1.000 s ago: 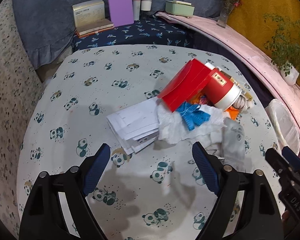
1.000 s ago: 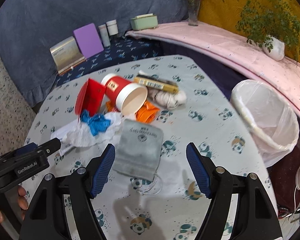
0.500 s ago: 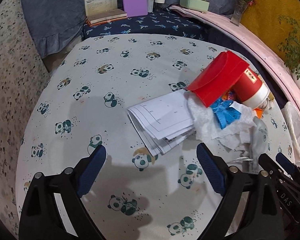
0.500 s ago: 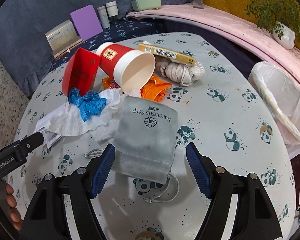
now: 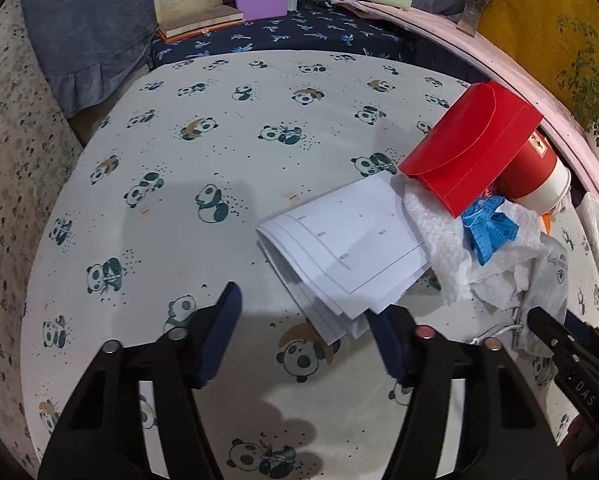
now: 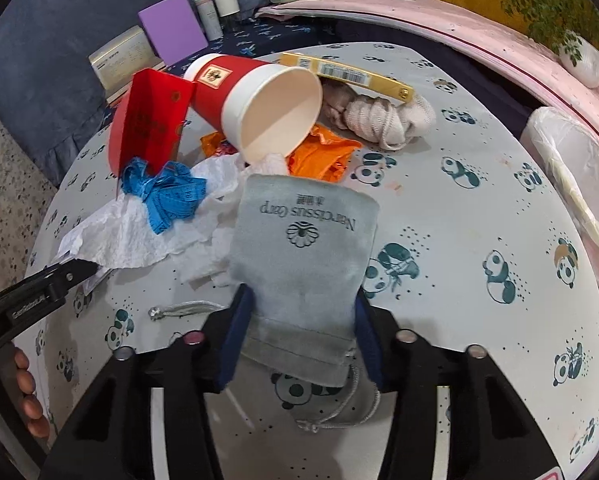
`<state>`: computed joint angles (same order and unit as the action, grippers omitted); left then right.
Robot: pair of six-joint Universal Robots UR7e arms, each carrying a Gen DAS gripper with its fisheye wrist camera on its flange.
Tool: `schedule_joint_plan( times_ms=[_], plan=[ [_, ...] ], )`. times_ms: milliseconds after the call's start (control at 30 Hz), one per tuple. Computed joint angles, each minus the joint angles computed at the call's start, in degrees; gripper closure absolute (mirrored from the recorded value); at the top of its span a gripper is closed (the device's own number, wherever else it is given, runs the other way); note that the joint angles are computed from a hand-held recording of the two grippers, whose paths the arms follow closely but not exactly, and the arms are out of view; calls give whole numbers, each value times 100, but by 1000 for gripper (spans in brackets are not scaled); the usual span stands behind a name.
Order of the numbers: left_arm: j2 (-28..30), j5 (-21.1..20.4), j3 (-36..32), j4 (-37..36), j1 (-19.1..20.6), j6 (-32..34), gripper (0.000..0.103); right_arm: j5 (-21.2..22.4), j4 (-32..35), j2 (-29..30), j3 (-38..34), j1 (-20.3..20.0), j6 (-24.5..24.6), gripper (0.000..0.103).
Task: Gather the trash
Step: 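Grasp the grey drawstring pouch with the right tool while the left tool grasps the white papers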
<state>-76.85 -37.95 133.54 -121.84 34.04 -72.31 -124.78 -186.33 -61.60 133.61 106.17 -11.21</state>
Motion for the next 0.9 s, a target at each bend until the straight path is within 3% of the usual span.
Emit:
schedule_joint_plan(
  times_ms=[167, 200, 300, 500, 533, 600, 633, 667, 900],
  plan=[
    [28, -138, 34, -445, 46, 369, 96, 22, 24, -6, 5, 101, -70, 88],
    [22, -176, 51, -519, 40, 428, 99, 47, 27, -26, 11, 117, -86, 94],
    [-12, -182, 96, -532, -59, 416, 103, 108, 3, -118, 45, 154, -105, 97],
    [-256, -351, 231, -724, -210, 379, 102, 141, -73, -289, 67, 271, -109, 97],
    [-307, -429, 259, -815, -208, 387, 97, 138, -82, -308, 63, 287, -112, 97],
    [-390, -549, 319, -994, -201, 338, 74, 114, -124, -336, 74, 306, -132, 97],
    [-445, -579, 363, -1081, -213, 254, 56, 107, -137, -353, 84, 310, -135, 97],
    [-491, -553, 407, -1164, -241, 191, 52, 111, -138, -368, 92, 307, -137, 97],
    [-428, -753, 431, -2057, -16, 391, 52, 119, -148, -399, 97, 282, -141, 97]
  ],
)
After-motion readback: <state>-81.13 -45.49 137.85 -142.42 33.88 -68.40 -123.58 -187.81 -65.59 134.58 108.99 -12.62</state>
